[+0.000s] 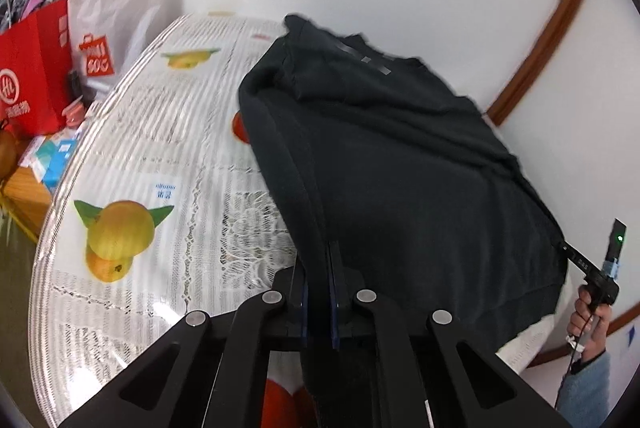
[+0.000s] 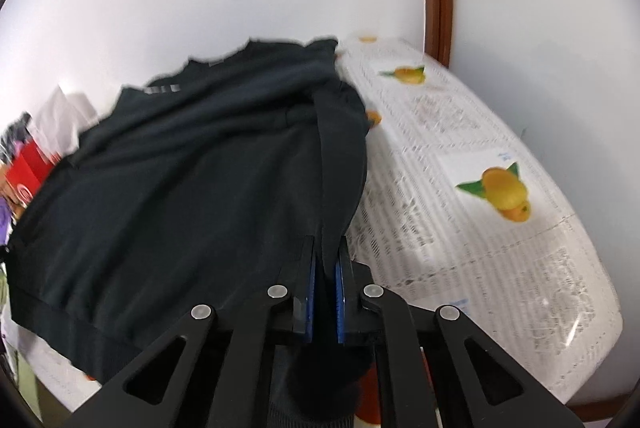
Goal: Fold small clothes
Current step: 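Grasp the sweatshirt hem with the left gripper while the right gripper grasps it too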
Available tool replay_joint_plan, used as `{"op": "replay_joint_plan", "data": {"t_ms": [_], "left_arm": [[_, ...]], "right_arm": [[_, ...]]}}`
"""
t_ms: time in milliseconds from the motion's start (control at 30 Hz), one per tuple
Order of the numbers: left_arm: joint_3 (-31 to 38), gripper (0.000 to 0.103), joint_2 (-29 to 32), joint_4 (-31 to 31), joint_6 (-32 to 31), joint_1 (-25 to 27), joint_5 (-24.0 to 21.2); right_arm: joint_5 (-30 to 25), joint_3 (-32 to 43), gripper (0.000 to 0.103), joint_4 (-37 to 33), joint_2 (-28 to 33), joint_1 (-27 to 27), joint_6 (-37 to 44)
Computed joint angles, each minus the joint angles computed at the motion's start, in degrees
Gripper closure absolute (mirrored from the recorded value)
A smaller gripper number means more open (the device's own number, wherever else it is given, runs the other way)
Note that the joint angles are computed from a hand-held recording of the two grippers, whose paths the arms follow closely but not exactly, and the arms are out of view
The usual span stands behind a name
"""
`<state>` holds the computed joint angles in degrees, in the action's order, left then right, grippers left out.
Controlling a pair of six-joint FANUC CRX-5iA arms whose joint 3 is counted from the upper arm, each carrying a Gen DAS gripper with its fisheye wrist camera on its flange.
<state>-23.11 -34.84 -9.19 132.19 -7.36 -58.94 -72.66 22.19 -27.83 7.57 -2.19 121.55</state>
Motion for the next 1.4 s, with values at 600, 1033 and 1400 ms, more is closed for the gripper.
{"op": "replay_joint_plan", "data": {"t_ms": [600,1033,1400], "left_arm": [[3.9,0.096,-2.1,-0.8,-3.3,3.2,7.0],[6.7,0.096,8.4,13.0,-17.3,17.5,15.9],[9.1,0.095,18.8,12.5,-16.7,21.2,15.7]], "right_arm": [[-1.1,10.0,0.096,-5.5,1.8,0.8,-1.2],[-2.4,30.6,0.096,-3.2,17.1,7.9,-14.0],[-2.9,39.2,0.095,2.6,28.2,12.2,-21.1]]}}
